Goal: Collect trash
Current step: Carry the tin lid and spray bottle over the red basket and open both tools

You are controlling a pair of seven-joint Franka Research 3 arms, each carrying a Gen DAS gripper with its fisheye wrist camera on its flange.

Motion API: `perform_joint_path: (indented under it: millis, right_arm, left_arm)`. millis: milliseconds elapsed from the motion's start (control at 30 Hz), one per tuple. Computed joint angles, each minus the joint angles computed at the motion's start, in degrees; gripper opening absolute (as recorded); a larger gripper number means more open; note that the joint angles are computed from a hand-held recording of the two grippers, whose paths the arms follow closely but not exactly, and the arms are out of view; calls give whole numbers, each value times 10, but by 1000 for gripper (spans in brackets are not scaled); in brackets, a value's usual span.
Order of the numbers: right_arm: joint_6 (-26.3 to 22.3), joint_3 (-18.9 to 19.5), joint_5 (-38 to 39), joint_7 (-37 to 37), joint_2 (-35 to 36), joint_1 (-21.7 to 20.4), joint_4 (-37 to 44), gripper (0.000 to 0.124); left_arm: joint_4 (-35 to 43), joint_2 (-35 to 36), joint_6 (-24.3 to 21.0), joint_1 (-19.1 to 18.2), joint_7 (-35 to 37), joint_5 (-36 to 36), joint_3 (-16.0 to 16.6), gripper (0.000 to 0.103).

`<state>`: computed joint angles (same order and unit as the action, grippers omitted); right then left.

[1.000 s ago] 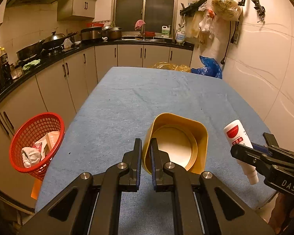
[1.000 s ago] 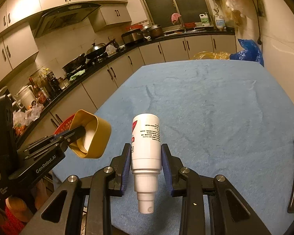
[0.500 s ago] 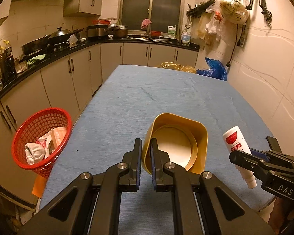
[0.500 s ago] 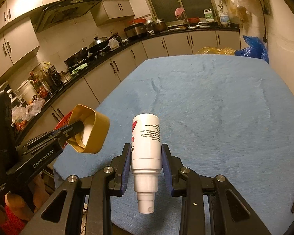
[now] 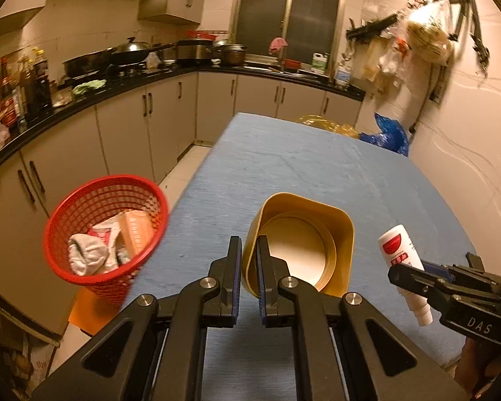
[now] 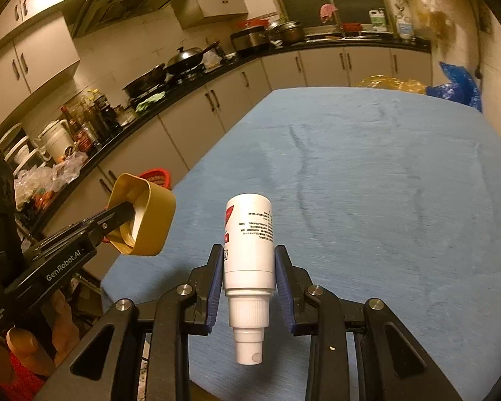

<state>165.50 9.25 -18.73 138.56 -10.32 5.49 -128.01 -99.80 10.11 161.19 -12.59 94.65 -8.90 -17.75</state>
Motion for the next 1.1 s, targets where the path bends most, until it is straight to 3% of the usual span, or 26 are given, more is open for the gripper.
perform_joint_path:
  millis: [100,267,567,1100]
  right_arm:
    - [-9,-5,12,-23,22,13,26,32]
    - [-21,-30,96,-112,68,56,84,32]
    - [-69,-55,126,-175,173,110,238,32]
    - [-200,-72,241,-284,386,148,563,33]
  left_arm:
    - [1,-1,1,8,-3,-8,4,8]
    - [9,2,4,22,-32,0,22,8]
    - [47,21,-17,56,-95,44,50,8]
    - [96,59,-49,83,-141,92,63,9]
